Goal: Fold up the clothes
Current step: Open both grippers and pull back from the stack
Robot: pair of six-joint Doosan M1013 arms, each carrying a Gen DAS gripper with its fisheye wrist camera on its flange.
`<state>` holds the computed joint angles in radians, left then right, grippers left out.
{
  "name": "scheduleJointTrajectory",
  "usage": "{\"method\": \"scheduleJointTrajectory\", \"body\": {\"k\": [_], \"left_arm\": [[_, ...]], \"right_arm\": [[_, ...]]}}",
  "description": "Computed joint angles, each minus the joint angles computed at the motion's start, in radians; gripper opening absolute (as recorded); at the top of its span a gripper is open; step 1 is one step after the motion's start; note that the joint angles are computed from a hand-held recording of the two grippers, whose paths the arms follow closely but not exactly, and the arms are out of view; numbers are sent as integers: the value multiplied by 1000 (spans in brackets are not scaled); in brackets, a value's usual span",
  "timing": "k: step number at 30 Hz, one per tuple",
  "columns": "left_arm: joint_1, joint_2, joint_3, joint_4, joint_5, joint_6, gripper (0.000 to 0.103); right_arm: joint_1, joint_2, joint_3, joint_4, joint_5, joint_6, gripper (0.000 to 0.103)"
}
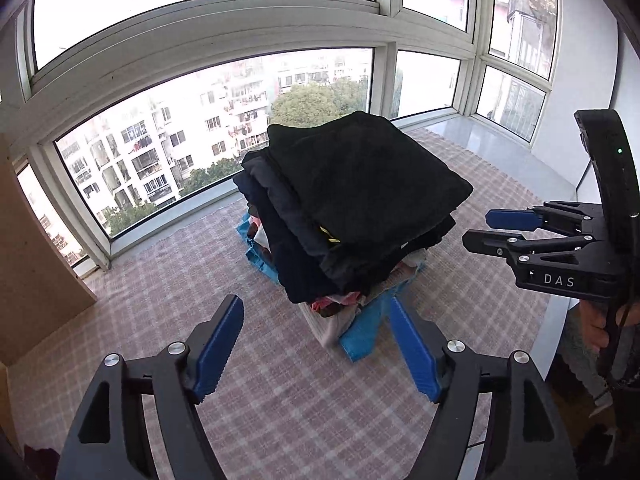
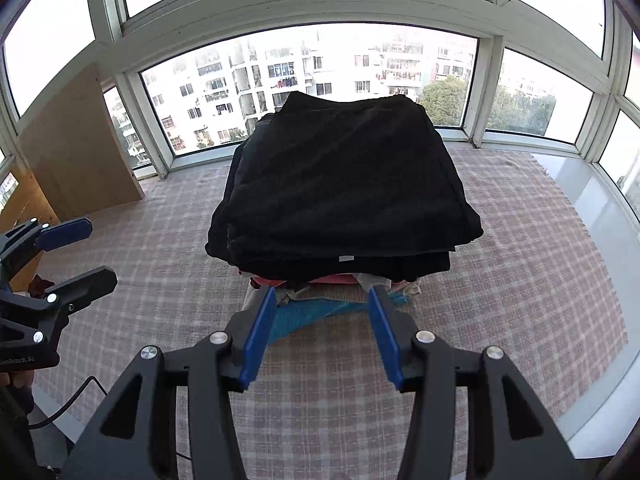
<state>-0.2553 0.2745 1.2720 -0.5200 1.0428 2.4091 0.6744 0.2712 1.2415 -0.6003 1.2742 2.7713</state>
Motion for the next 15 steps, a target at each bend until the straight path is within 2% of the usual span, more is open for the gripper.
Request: {"method": "scheduleJointTrajectory", "body": {"k": [5,11,15], "left_arm": [[28,-42,60,11,-27,-9,75],[79,-46,80,8,-14,-26,75],[110,-51,95,17,-8,10,75]], "right_arm": [[43,20,-22,-48,56,68,47],[94,49,-61,-104,117,129,48],[121,84,-109,-121,176,134,51]]}}
